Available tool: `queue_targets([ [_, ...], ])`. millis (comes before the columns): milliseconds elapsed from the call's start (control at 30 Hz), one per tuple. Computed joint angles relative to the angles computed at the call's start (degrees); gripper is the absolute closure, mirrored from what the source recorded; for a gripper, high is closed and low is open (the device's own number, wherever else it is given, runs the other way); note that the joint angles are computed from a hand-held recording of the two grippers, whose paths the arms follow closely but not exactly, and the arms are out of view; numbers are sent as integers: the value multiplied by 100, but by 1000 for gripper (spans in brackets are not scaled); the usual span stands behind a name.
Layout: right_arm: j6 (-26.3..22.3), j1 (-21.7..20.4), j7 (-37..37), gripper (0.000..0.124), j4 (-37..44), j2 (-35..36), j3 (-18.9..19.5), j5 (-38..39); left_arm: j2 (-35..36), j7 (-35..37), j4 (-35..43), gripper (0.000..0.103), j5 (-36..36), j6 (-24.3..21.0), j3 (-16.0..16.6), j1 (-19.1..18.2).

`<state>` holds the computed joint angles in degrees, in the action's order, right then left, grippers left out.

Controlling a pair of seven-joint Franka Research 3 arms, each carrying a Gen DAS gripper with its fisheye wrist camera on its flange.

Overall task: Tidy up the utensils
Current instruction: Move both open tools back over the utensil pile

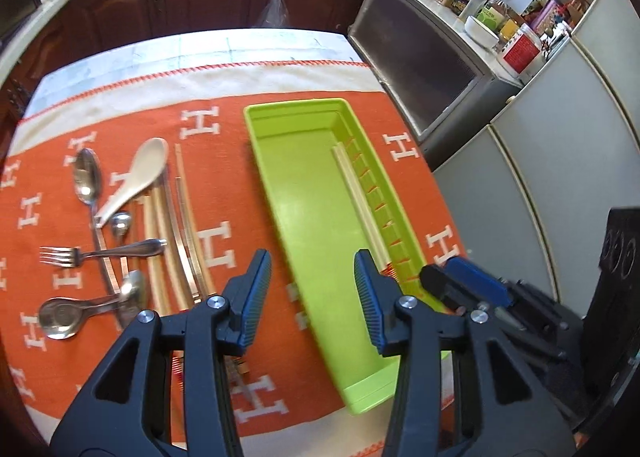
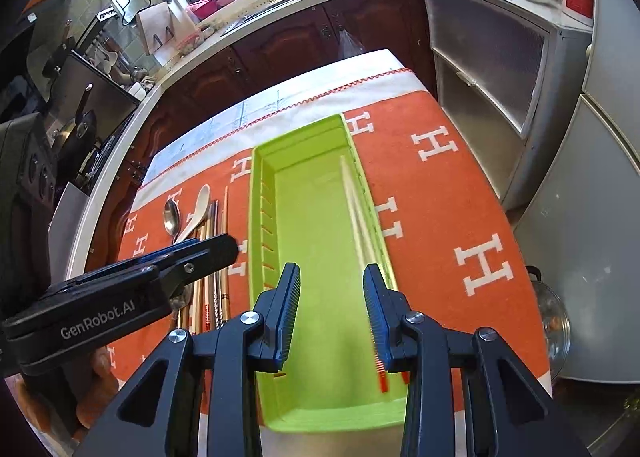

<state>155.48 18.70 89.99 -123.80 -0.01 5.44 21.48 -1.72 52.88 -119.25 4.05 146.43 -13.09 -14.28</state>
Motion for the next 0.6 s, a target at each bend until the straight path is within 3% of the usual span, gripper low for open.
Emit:
queue_targets([
  [600,-184,260,-338,91,-77,-494,129,176,-2741,-96,-1925,63,616,-668,312,249],
])
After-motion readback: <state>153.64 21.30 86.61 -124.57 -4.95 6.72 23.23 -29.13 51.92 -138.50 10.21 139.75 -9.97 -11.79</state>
